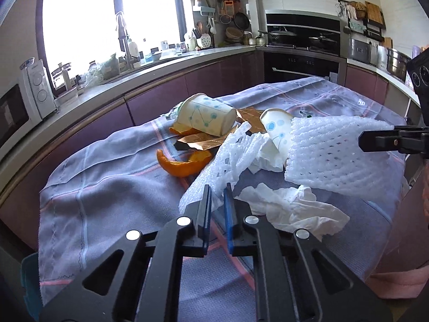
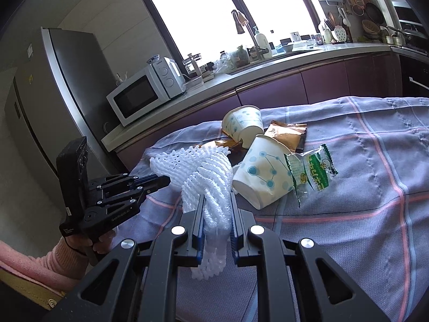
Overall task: Collect trash
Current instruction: 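Carry both foam nets over the teal bin and open both tools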
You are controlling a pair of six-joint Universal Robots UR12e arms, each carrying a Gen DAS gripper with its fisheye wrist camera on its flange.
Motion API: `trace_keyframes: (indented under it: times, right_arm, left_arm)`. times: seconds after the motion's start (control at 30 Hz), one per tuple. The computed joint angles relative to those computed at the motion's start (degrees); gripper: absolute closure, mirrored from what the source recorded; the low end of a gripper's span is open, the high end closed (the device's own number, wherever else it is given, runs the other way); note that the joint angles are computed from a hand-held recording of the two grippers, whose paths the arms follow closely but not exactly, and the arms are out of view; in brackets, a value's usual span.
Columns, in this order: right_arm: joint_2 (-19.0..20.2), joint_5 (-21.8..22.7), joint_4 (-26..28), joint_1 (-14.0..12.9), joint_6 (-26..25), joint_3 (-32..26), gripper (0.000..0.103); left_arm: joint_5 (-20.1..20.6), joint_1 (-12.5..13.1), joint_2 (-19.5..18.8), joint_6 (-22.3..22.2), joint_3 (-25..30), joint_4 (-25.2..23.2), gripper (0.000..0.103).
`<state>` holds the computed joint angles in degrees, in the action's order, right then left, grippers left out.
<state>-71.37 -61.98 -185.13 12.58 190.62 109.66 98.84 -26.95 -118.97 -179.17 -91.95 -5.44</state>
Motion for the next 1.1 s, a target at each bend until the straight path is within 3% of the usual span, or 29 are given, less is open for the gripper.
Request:
trace_keyframes:
  times: [0.23,0.33,0.43,0.6,0.73,0.87,1.1]
  right_arm:
    - [2.0,4.9,1.8,2.3,-4.0,-4.4,0.089]
    - [3.6,8.0,4.3,3.8,-6.8,-7.6,0.089]
    - [5.6,10.3,7.7,5.9,-9.7,-11.8,0.089]
    - [10.0,14.6,15.3,8.7,-14.8,-20.0,0.089]
    - [13.7,16.3,22.5,11.1,-18.7,-27.0,0.089]
    - [17.3,15.8,29.4,13.8,-21.1,-33.8,0.089]
    - [24.0,11.7,40.4,17.5,-22.2,-45.6,0.089]
  left_arm:
    - [2.8,1.7,6.4,-3.7,-8.5,6.4,0.093]
    - [5.5,2.6,9.8,-5.6,-12.4,8.5,0.093]
    - [11.3,3.2,12.8,-6.7,-15.9,9.8,0.093]
    - [20.1,5.4,17.3,-10.4,-20.6,7.9,0.093]
    - [24.3,8.2,20.1,-13.1,-23.8,4.8,0.093]
    - [25.1,11.8,21.9,-16.5,-26.6,1.5,0.093]
    - [21.4,17.2,21.6,-20.1,-28.8,-1.8,0.093]
